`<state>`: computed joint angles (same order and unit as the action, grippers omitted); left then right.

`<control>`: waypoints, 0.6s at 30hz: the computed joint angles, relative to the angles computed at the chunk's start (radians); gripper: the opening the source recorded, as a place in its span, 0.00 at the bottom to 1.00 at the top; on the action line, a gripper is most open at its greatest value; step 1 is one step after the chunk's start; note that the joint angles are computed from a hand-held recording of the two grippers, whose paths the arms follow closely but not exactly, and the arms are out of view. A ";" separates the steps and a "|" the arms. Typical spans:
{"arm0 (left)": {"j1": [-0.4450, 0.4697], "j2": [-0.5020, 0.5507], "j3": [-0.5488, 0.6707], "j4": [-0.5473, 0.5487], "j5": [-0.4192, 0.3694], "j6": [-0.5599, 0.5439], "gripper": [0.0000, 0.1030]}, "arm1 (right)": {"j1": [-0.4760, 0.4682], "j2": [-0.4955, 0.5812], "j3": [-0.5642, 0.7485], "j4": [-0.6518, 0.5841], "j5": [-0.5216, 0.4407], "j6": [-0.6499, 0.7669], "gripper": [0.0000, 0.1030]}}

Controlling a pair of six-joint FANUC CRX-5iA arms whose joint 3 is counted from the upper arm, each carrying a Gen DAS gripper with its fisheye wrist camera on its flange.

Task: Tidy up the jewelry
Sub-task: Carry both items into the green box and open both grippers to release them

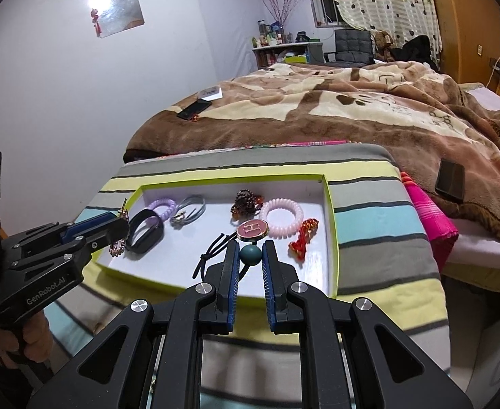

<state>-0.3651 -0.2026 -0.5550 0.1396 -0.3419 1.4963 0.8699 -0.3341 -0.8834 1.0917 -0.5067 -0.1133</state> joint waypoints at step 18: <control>-0.009 0.199 0.169 -0.149 -0.079 0.145 0.12 | -0.093 0.169 0.107 -0.135 0.070 0.191 0.13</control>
<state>-0.3742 -0.0034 -0.3864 -0.0092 -0.4206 1.6410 0.7769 -0.1650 -0.7767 0.9569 -0.4368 0.0773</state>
